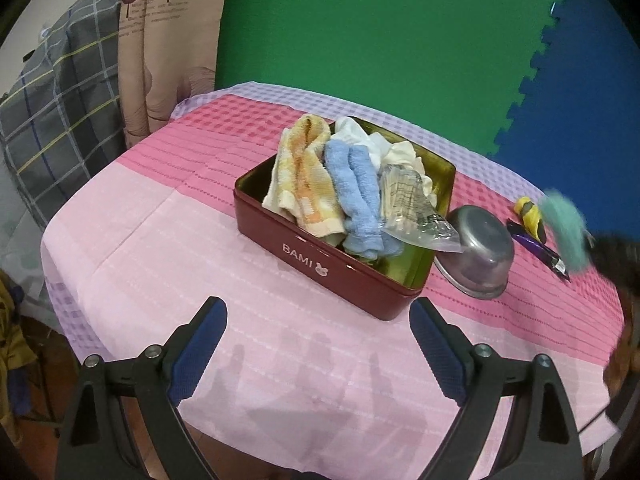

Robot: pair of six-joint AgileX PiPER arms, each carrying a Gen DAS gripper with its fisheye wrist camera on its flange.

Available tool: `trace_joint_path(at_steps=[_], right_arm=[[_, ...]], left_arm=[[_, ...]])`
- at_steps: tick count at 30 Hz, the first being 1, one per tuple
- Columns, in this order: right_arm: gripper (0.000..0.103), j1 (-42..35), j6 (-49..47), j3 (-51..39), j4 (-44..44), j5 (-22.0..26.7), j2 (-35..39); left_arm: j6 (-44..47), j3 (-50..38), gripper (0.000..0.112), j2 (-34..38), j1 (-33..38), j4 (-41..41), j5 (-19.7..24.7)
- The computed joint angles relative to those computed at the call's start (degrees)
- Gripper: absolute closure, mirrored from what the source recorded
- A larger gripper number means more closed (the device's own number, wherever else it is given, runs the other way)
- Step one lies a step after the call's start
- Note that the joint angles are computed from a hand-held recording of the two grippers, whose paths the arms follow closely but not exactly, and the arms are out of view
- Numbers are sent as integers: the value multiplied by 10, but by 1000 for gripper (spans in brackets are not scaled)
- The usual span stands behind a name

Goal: Organize soft objects
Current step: 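Carry the teal scrunchie to the tin and open the right tool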

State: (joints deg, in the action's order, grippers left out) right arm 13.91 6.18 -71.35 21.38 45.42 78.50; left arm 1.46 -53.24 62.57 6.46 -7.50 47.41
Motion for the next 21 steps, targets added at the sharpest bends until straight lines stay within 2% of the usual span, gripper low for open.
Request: trace_joint_path(at_steps=[4,7,11,16,21], right_arm=[[87,42,9,-122,4,6,110],[87,63,28,-234,-1,32,206],[87,79,55,-340,-18,60,302],[87,88,92,-449,-46,93,400],[87,110,106,-515,-113,131,457]], left_arm=[[4,-1,22,1,-2,1,-1],[12,-4,22,7,0,-2,2],[26,-9,22,17,10,-19,8],[38,-16,22,28,15,-32,16],[44,-20,22,38,12,-37,25]])
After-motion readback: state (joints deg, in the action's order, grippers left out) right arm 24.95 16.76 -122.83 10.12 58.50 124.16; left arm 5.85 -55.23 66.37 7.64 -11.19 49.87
